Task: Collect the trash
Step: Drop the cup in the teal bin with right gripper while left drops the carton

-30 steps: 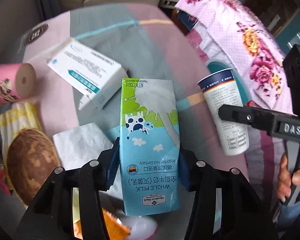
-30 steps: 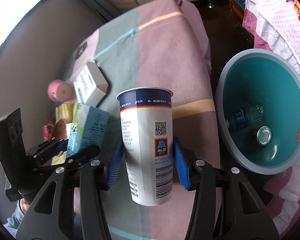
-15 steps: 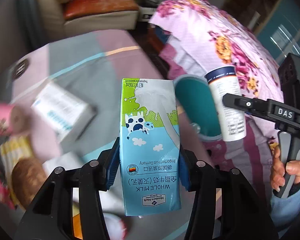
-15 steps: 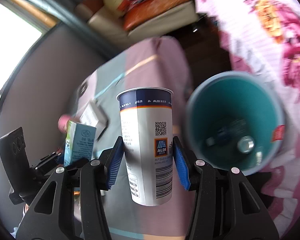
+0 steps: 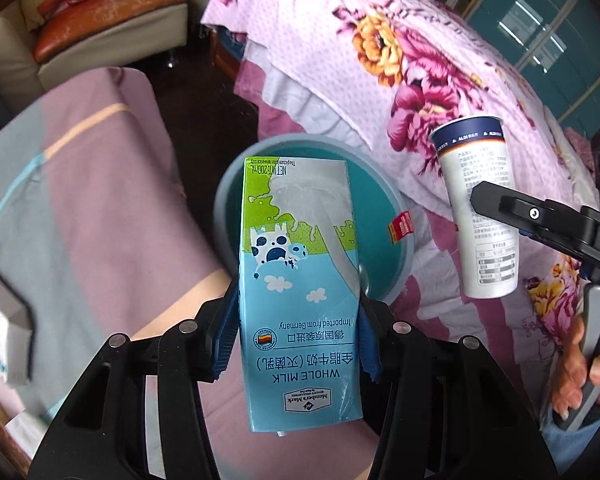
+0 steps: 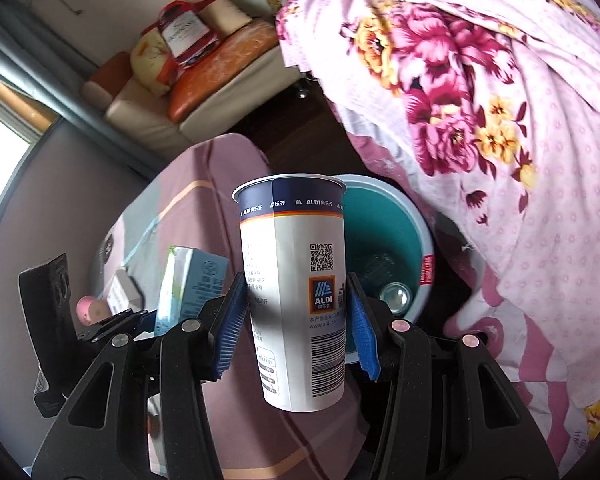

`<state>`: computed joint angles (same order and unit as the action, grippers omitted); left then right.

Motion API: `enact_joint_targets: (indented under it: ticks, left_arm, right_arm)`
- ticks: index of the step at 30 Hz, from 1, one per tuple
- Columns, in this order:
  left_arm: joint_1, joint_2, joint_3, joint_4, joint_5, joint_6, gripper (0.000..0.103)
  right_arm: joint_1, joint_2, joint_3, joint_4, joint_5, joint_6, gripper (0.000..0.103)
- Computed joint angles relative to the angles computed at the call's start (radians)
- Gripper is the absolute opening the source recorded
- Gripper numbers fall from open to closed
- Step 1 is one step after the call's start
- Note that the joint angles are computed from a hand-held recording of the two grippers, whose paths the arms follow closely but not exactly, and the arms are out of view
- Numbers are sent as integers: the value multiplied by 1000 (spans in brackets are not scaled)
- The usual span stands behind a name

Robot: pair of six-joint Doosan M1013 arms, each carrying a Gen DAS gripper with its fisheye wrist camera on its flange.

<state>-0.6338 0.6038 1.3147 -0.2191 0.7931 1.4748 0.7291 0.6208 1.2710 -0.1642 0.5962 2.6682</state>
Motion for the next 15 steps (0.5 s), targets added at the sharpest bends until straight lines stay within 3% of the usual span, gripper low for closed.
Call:
enact_joint_targets:
  ticks: [6,10,15]
  left_arm:
    - [-4,38,-35,-14,25,6,53]
    - [-2,48,-42,-9,35,-12,67]
    - [1,31,-17,-4,9,-15,73]
  right_arm:
    - [-7,13,-10,10,24,-8,47]
    - [-10,29,-28,27,42,-21,47]
    - [-13,42,-43,50,57,-40,47]
